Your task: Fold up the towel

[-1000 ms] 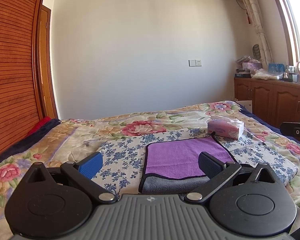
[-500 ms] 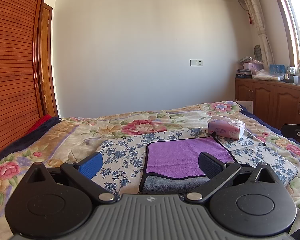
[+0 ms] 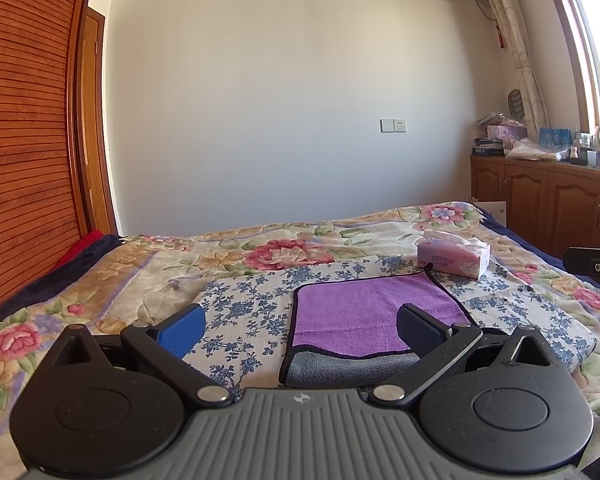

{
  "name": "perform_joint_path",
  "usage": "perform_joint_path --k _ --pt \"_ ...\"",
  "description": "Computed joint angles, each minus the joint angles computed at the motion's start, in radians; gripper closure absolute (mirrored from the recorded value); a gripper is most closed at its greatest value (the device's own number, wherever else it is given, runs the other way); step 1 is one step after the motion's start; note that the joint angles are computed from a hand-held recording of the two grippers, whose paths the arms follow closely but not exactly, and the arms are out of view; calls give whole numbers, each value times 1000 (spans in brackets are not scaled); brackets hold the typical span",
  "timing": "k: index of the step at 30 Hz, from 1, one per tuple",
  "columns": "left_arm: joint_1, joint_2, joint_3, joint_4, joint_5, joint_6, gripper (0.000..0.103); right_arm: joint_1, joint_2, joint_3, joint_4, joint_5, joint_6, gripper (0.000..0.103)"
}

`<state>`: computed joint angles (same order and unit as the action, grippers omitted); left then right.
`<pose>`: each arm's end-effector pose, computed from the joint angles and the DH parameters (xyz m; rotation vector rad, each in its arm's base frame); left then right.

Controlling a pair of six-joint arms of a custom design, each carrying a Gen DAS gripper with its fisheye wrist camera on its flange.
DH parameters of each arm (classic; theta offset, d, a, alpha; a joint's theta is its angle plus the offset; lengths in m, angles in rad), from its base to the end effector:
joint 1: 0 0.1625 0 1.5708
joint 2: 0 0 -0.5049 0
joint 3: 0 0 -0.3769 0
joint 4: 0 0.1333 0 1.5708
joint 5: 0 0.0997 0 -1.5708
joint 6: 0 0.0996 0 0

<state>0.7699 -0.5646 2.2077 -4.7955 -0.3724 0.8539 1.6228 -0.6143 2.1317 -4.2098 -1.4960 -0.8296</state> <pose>-0.1546 -0.4647 0.1568 0.3929 1.7313 -1.4499 0.1699 -0.5574 0.1238 1.0757 -2.1479 1.4298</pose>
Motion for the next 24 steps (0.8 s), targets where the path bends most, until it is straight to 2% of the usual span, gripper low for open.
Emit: perform_joint_path --k 24 --pt "1 2 1 9 3 -9 0 -1 1 -7 17 -4 2 0"
